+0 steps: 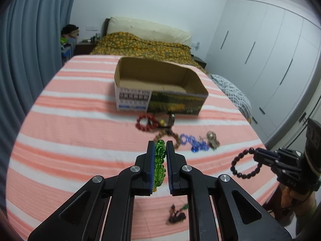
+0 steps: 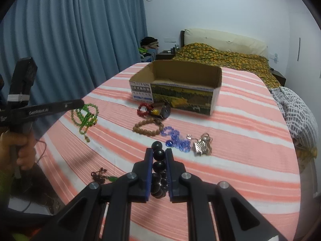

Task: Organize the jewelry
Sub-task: 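Carry the green strand and black bracelet into the box and release both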

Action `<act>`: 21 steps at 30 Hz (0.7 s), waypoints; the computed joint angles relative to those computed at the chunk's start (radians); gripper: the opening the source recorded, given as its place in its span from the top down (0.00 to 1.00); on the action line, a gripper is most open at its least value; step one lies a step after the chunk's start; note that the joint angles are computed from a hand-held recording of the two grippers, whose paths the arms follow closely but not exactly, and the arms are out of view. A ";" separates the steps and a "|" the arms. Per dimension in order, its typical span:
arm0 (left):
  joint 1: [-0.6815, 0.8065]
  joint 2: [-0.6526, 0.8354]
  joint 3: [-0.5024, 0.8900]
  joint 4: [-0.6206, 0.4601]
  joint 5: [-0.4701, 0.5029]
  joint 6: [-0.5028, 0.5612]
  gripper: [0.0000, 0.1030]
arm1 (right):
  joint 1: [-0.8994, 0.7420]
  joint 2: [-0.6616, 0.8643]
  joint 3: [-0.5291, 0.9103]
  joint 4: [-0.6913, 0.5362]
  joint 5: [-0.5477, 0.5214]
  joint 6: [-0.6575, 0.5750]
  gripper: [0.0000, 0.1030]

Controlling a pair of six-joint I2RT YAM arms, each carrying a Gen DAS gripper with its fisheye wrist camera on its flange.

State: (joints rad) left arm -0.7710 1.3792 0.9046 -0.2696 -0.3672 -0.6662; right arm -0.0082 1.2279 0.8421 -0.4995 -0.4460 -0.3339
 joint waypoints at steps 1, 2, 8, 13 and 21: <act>0.010 0.001 0.012 -0.005 0.001 0.011 0.91 | 0.006 0.006 0.013 -0.002 0.004 -0.001 0.88; 0.026 0.007 0.029 -0.008 0.007 0.026 0.91 | 0.013 0.017 0.030 -0.003 0.009 -0.004 0.88; 0.109 0.053 0.117 -0.016 0.050 0.099 0.91 | 0.039 0.124 0.149 0.000 0.010 -0.007 0.88; 0.173 0.105 0.209 -0.029 0.087 0.156 0.91 | 0.049 0.230 0.286 -0.022 0.001 -0.009 0.88; 0.263 0.234 0.388 -0.042 0.162 0.237 0.91 | 0.097 0.394 0.520 -0.053 0.017 0.013 0.88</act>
State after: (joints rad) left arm -0.5076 1.6132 1.2925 -0.3116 -0.2051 -0.4292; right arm 0.0887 1.6223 1.3621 -0.5522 -0.4285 -0.3212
